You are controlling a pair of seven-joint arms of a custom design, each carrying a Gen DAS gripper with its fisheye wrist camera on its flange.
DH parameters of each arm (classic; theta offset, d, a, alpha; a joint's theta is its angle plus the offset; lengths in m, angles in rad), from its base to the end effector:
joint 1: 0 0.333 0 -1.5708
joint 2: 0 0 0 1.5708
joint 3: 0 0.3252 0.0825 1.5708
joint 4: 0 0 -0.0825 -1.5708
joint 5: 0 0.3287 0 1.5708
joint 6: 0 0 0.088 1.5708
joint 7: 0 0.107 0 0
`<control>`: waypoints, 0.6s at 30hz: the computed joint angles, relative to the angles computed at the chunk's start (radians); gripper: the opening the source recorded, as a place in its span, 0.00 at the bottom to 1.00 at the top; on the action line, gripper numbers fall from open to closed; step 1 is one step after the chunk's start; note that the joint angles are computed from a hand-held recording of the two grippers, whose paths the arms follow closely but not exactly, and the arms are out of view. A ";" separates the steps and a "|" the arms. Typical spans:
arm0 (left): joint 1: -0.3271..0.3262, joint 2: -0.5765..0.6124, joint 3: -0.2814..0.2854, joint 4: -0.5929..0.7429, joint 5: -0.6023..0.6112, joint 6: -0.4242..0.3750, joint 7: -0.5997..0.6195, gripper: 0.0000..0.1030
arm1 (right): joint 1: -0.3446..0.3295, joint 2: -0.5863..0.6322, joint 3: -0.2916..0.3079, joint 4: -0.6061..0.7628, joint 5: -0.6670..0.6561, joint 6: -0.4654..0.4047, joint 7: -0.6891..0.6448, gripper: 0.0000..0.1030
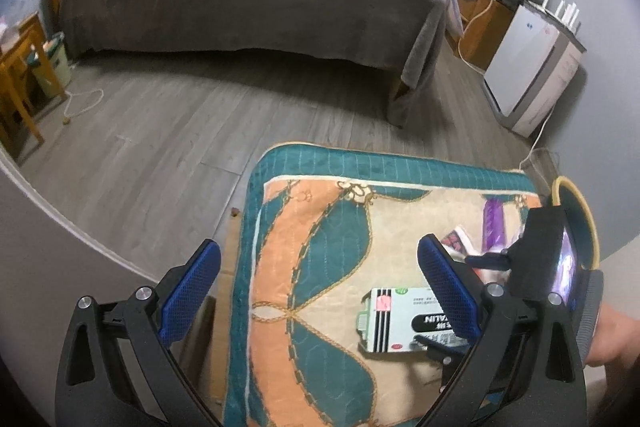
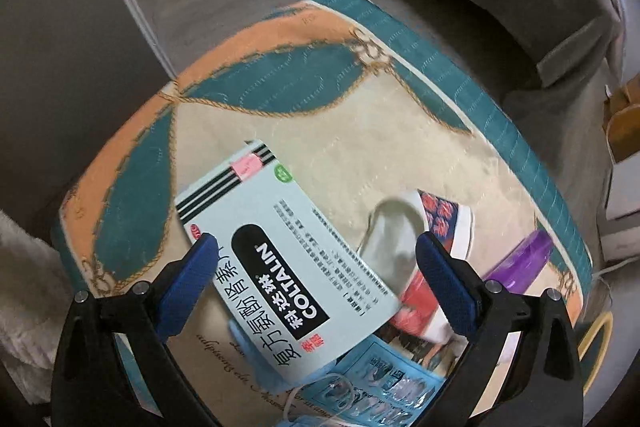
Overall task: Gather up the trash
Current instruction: 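Grasp the white COLTALIN medicine box with the right gripper and lift it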
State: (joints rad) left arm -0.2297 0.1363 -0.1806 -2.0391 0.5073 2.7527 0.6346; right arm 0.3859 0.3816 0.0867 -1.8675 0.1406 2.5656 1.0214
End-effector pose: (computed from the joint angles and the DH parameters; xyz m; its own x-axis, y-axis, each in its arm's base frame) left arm 0.5186 -0.2423 0.4808 0.0713 -0.9864 0.1478 -0.8022 -0.1448 -0.5792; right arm 0.5575 0.2762 0.3884 0.7818 -0.6224 0.0374 -0.5779 -0.7458 -0.3313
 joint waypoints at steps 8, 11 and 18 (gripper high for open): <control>0.012 -0.002 -0.003 -0.006 -0.047 0.024 0.002 0.95 | 0.039 -0.019 -0.014 -0.062 -0.103 0.021 -0.073 0.94; 0.007 0.000 -0.001 -0.001 -0.037 0.011 0.003 0.95 | 0.061 0.004 -0.038 -0.051 -0.155 0.033 -0.022 0.94; 0.003 0.002 -0.001 0.005 -0.031 -0.006 0.007 0.95 | 0.079 0.076 -0.048 0.031 -0.200 -0.015 0.044 0.92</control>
